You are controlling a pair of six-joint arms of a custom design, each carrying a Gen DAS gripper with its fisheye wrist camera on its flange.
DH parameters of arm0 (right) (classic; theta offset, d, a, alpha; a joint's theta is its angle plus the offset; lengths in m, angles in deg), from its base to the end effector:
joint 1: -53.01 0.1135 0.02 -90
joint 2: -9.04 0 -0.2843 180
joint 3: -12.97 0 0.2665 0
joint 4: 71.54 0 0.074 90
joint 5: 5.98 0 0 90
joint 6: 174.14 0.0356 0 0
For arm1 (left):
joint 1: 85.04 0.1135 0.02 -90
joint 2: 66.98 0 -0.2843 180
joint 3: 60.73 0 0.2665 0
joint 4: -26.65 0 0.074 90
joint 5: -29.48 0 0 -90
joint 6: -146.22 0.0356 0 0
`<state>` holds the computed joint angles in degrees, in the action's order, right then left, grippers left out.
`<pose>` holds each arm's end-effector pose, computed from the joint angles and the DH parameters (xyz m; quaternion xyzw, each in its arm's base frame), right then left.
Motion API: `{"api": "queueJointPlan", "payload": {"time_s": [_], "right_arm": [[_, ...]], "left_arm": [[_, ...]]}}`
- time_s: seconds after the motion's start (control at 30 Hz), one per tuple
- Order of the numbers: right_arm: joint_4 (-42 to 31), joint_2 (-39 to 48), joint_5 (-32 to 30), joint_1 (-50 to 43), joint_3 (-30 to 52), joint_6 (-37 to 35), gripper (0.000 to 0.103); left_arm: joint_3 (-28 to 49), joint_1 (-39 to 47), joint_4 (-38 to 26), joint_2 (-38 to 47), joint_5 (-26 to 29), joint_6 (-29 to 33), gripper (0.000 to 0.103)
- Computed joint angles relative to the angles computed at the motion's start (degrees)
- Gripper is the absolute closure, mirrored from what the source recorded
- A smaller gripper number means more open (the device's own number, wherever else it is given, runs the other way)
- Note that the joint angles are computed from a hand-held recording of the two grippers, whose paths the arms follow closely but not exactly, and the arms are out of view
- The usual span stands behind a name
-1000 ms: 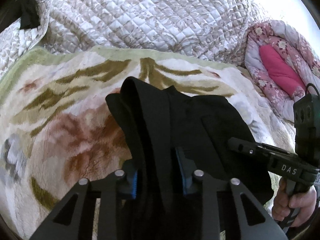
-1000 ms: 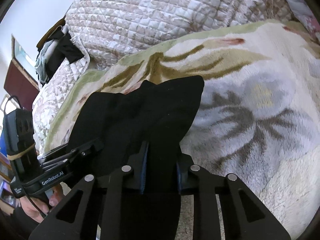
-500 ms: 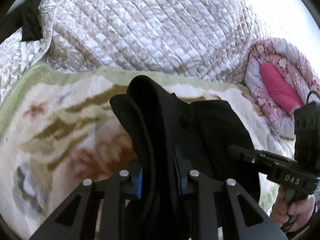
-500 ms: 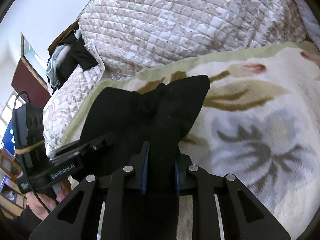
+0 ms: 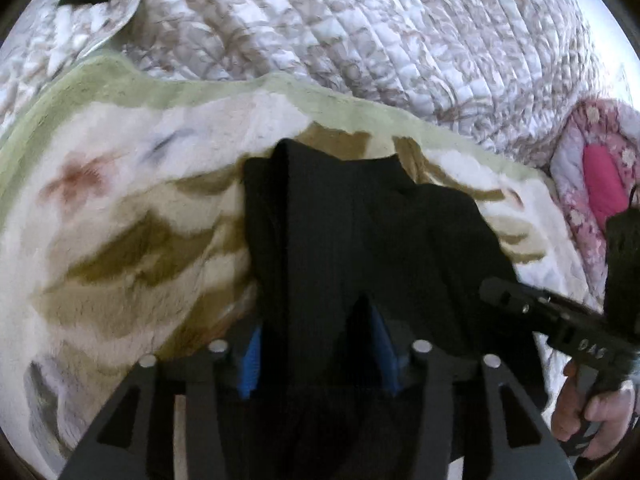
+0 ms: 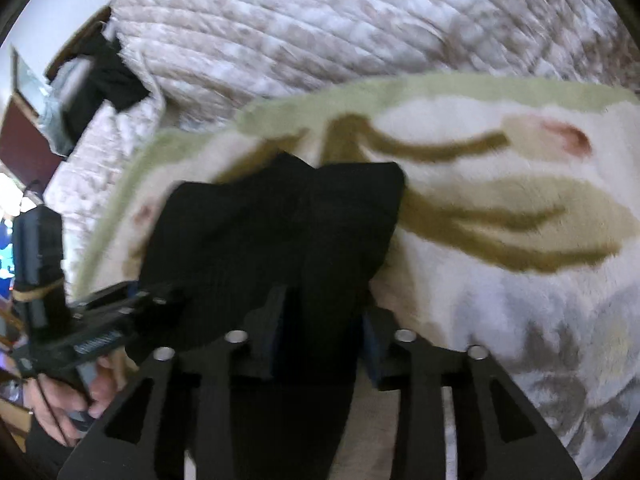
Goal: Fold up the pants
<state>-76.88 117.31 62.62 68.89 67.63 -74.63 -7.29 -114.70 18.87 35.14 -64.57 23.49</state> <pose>0.3066 0.1007 0.0771 -0.1022 0.9425 0.2323 0.2173 0.2760 -0.1543 0.1000 -0.0358 0.9563 -0.1204 0.2642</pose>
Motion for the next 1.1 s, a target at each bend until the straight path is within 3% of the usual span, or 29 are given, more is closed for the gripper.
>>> {"api": "queueJointPlan", "payload": {"time_s": [0.13, 0.27, 0.37, 0.4, 0.5, 0.57, 0.67, 0.83, 1.1], "right_arm": [[0.2, -7.6, 2.6, -1.2, -5.2, -3.4, 0.065], [-0.4, -20.1, 5.9, 1.0, -12.2, -4.4, 0.065], [1.2, -25.5, 8.9, 5.6, -17.2, -3.9, 0.072], [1.6, -25.0, 10.5, 7.8, -17.8, -3.9, 0.08], [5.5, -19.7, 14.7, 12.6, -19.6, -4.8, 0.082], [9.6, -18.0, 13.2, 11.4, -20.8, -5.5, 0.082], [6.2, -18.4, 10.4, 9.3, -19.1, -4.7, 0.082], [6.5, -23.8, 13.8, 11.7, -22.0, -4.2, 0.081], [7.4, -19.3, 13.3, 11.6, -20.0, -4.7, 0.079]], "left_arm": [[-4.4, -2.6, -1.7, -9.1, -10.3, -0.6, 0.053], [-9.2, -7.2, 0.8, -16.1, -12.6, -4.3, 0.053], [-10.4, -13.8, 2.9, -14.0, -15.5, -7.0, 0.053], [-9.8, -15.4, 2.8, -11.9, -15.9, -7.9, 0.053], [-8.7, -19.3, 2.9, -5.3, -19.0, -9.6, 0.054], [-8.6, -21.4, 3.3, -3.8, -22.9, -8.1, 0.053], [-8.8, -20.6, 2.5, -5.2, -22.0, -9.3, 0.053], [-8.6, -20.9, -1.2, -7.4, -23.4, -12.8, 0.053], [-5.8, -19.4, -3.9, -5.2, -22.4, -11.8, 0.053]]}}
